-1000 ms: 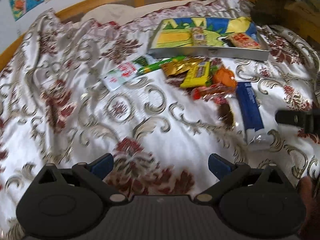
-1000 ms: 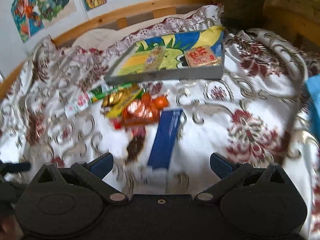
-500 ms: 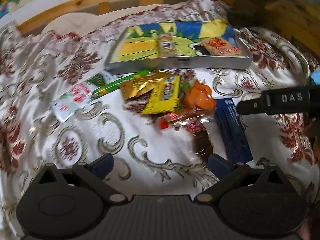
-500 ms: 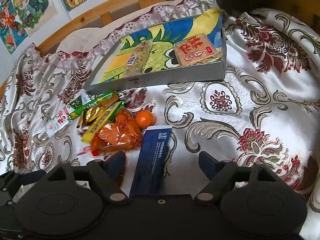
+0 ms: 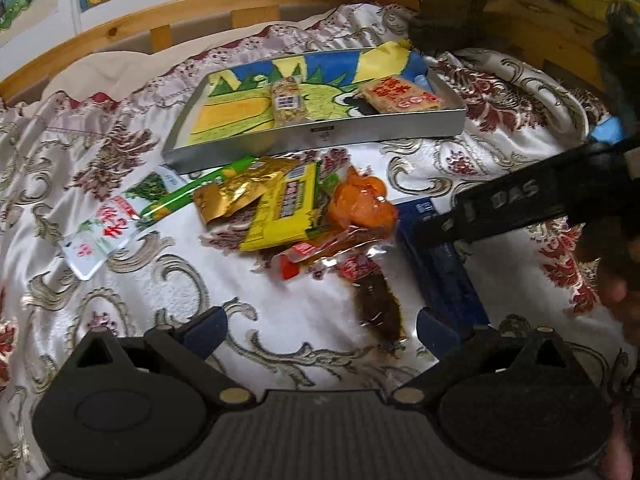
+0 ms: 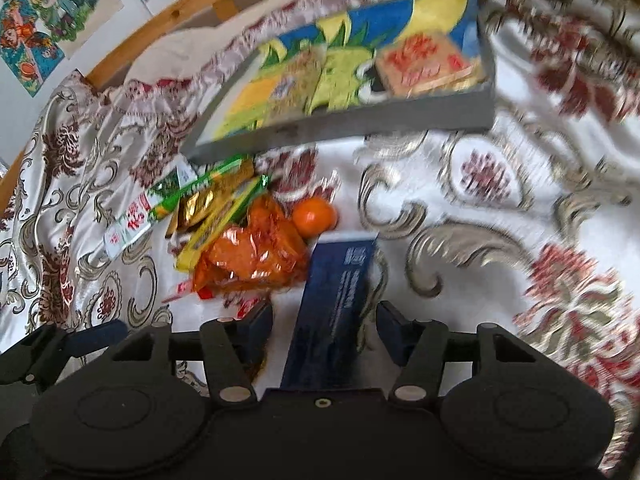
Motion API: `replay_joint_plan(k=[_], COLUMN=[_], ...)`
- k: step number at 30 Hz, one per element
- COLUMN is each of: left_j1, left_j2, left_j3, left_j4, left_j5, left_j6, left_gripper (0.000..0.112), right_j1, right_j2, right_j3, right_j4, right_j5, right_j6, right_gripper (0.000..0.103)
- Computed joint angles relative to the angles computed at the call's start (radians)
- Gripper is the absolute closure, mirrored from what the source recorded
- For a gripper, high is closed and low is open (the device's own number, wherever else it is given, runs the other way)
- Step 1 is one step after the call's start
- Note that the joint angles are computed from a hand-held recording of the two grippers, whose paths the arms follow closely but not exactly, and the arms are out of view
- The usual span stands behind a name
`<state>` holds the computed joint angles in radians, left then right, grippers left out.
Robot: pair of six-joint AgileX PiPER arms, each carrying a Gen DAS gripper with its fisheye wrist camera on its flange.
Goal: Organize snacks
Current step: 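Grasp the blue packet with the right tool while the left tool grasps the brown jerky pack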
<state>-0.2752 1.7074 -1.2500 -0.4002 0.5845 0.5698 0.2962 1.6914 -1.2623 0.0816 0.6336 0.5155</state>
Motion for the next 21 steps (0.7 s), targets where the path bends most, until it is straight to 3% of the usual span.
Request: replay_joint_plan(k=[2,5,9,12,16,21], left_j1=[0.010,0.036,0.020,0.002,-0.012,-0.030], left_j2=[0.020,0.066,0.103,0.137,0.190,0.232], left_j3=[-0.016,-0.055,-0.082,-0.122,-0.190,-0.241], left_j4=[-0.065,-0.181,-0.143,-0.087,-0.057,-0.047], left_j5=[0.019,0.091,0.090,0.102,0.121,0.141], left_j6=[0.054,0.152,0.123,0.060,-0.028,-0.038], left_gripper=[0.010,0.012,0.025,0.040,0.041,0.032], right_j1=[0.010,0.050,0.040,0.052,0.020,0.008], right_j2=[0.024,0.053,0.040,0.022,0.006,-0.004], right_j3=[-0.020,-0.066,-0.069,-0.072,-0.052,-0.030], right_j4=[-0.021,-0.156,-0.172,-0.300,-0.296,-0.249], right_j5=[0.017,0.082,0.106,0.146,0.153,0.116], right_j6=[0.017,0.107,0.124,0.200,0.196,0.164], right_gripper=[0.045,0.065,0.068,0.067,0.067,0.066])
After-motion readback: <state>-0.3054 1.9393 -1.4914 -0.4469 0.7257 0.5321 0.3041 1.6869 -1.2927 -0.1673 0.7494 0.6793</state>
